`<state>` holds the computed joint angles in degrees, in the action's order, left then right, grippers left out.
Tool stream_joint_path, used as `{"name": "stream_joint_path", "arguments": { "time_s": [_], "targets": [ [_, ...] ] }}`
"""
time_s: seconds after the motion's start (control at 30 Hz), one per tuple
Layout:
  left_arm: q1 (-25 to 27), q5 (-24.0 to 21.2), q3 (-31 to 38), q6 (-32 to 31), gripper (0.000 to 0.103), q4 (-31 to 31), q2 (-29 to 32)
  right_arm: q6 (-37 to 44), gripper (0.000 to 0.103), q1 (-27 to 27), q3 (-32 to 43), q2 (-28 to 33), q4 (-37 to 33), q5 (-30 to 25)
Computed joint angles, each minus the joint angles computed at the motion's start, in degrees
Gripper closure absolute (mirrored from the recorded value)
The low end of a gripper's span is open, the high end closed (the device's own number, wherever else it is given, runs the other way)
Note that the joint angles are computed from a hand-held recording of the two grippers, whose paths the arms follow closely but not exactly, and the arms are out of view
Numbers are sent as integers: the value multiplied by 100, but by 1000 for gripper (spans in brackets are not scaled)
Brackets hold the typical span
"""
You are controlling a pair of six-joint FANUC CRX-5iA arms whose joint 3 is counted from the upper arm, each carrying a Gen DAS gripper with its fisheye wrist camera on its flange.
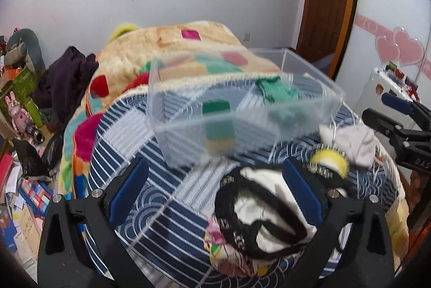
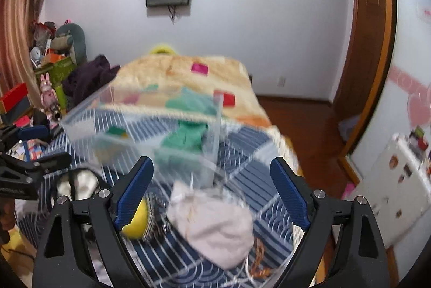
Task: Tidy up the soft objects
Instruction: 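Grasp the black bra with the left tool while the right tool grasps the white pouch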
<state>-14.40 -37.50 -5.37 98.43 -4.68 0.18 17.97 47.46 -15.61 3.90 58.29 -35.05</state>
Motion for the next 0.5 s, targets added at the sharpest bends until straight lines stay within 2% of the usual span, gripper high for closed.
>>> {"name": "stream_joint_path", "arguments": {
  "time_s": [0.1,0.27,0.33,0.43,0.5],
  "targets": [
    [2,11,-118,-135,2,112,17,207,16,17,-39,30,-504,-68],
    [-47,125,-252,112,5,-97,10,452,16,29,-60,139,-1105,-334],
    [-32,157,-297,-61,27,31,12,634,16,8,-21,165,-1389,-396],
    [41,204,-401,-526,47,494,54,806,16,-68,-15,123,-1792,-350],
    [57,229,-447,-691,56,665,74,864,17,-90,-39,82,-1935,-277]
  ]
}}
